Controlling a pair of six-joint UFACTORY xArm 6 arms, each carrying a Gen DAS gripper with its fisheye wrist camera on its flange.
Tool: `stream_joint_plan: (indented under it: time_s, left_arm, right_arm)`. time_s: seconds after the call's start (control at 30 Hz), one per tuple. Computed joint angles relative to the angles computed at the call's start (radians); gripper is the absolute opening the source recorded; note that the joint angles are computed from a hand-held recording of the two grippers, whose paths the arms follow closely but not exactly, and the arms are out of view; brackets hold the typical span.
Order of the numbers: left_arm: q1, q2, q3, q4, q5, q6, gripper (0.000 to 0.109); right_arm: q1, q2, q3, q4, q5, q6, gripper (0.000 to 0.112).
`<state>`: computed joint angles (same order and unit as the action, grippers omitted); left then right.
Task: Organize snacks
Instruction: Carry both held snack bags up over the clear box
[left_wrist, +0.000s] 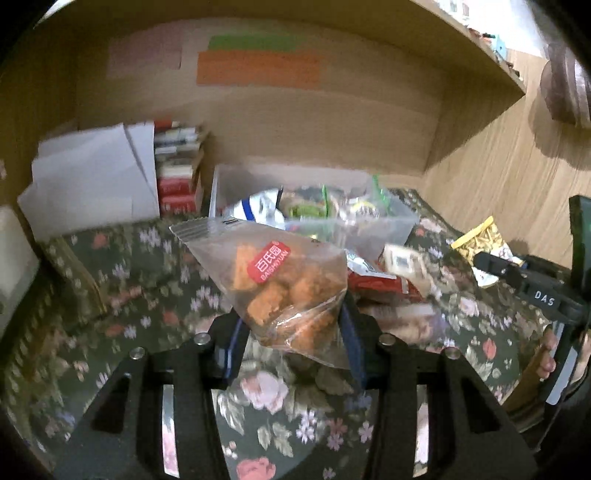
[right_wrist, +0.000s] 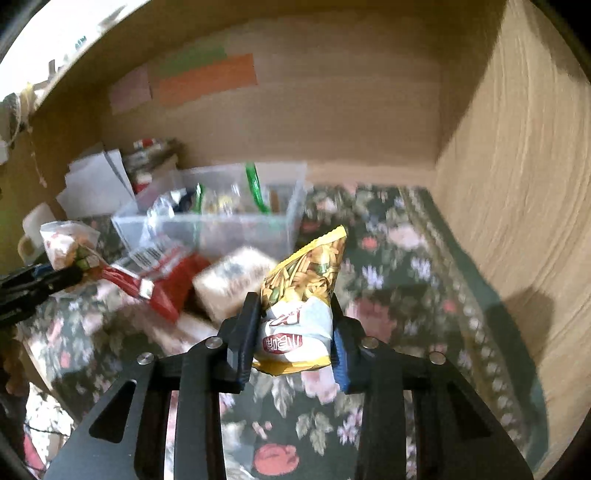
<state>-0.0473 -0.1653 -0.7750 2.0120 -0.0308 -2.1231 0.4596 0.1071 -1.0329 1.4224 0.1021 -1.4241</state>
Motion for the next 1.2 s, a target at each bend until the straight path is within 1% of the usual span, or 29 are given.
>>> stream_joint_plan:
  time_s: [0.1,0.3,0.37,0.5,0.7,0.9,0.93,1.07,1.13,1.2]
  left_arm:
    - [-0.005,0.002,-0.025,-0.016,0.006,0.031,0.046]
    - [-0.001,0.020,-0.089,-0.043,0.012,0.070,0.046]
    - [0.005,0.035,-0.116,-0.046,0.008,0.075,0.046]
    - [0.017,0.082,-0.169,-0.119,0.002,0.158,0.046]
    - [0.020,0.167,-0.246,-0.257,0.017,0.317,0.046]
    - [0.030,0.257,-0.308,-0.456,0.011,0.522,0.046]
    - [0.031,0.275,-0.317,-0.512,0.011,0.579,0.046]
    - [0.039,0.341,-0.348,-0.718,0.009,0.779,0.046]
    - [0.042,0.369,-0.351,-0.855,0.002,0.905,0.046]
    - [0.043,0.391,-0.359,-0.935,0.008,0.980,0.046]
  right_arm:
    - [0.013,-0.005,-0.040,0.048,0.003,-0.057,0.031]
    - [0.041,0.023,-0.117,0.099,0.001,-0.130,0.031]
    - [0.049,0.046,-0.151,0.087,0.003,-0.127,0.031]
    - [0.057,0.095,-0.211,0.019,0.013,-0.077,0.031]
    - [0.065,0.188,-0.318,-0.164,0.029,0.087,0.031]
    - [0.054,0.304,-0.448,-0.415,0.079,0.322,0.031]
    - [0.052,0.330,-0.477,-0.475,0.090,0.376,0.031]
    - [0.042,0.411,-0.570,-0.632,0.145,0.525,0.031]
    - [0.037,0.454,-0.621,-0.715,0.168,0.602,0.031]
    - [0.034,0.486,-0.662,-0.777,0.192,0.658,0.031]
